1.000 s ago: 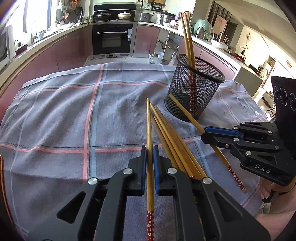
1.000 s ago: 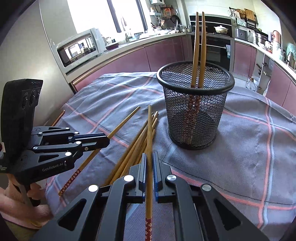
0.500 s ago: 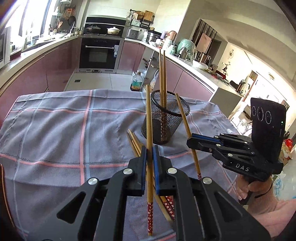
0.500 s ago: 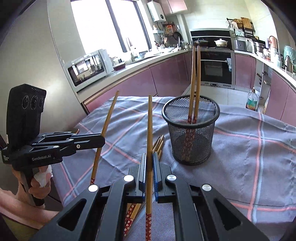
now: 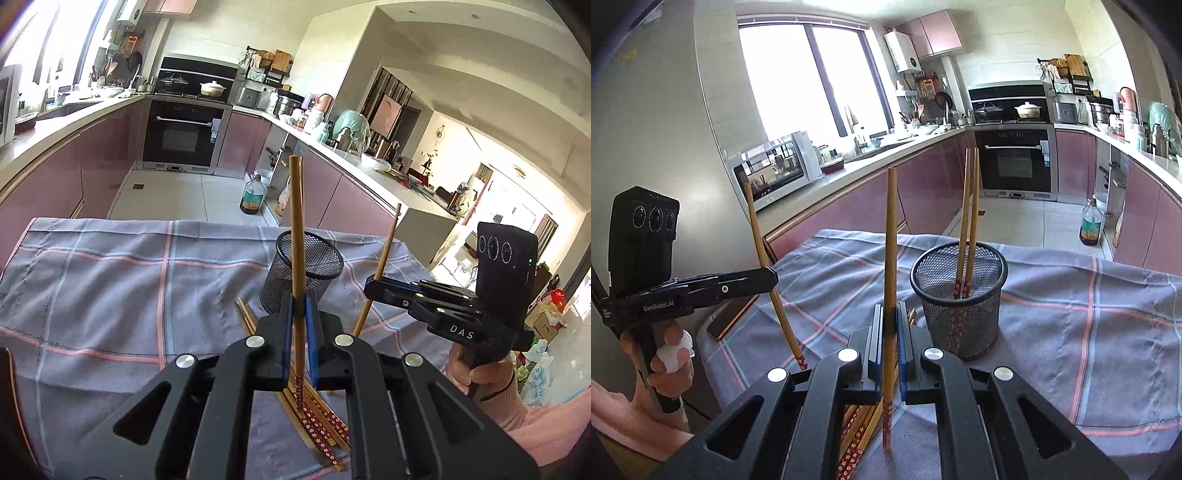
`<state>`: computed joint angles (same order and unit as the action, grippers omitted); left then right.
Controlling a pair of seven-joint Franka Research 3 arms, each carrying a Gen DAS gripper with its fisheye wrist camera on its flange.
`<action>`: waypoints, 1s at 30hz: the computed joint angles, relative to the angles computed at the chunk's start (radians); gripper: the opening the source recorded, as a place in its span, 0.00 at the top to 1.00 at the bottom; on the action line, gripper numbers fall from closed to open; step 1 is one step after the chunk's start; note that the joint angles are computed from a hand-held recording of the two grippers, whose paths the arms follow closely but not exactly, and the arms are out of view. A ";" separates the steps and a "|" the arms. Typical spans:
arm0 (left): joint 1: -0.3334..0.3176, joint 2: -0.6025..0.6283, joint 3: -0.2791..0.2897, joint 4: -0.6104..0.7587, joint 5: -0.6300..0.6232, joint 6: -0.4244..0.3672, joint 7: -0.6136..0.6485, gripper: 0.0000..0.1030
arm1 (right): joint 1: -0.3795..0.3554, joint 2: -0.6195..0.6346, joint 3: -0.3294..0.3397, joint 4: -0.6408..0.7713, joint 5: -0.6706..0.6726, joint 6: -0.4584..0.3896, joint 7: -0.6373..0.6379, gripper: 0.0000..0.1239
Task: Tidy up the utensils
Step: 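Raise both held chopsticks upright and lower them into the mesh cup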
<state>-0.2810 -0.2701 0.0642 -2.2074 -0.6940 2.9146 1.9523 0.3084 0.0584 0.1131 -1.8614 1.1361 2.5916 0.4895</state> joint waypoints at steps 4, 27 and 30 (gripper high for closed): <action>-0.008 -0.001 0.007 0.020 -0.015 0.012 0.018 0.93 | -0.002 -0.005 -0.002 0.008 0.014 0.007 -0.018 0.96; 0.080 0.147 -0.080 0.247 -0.006 0.024 0.022 0.93 | -0.020 0.022 -0.002 0.123 0.068 0.062 -0.075 0.96; 0.102 0.170 -0.097 0.283 0.002 0.020 0.016 0.93 | -0.023 0.031 0.002 0.143 0.069 0.068 -0.080 0.96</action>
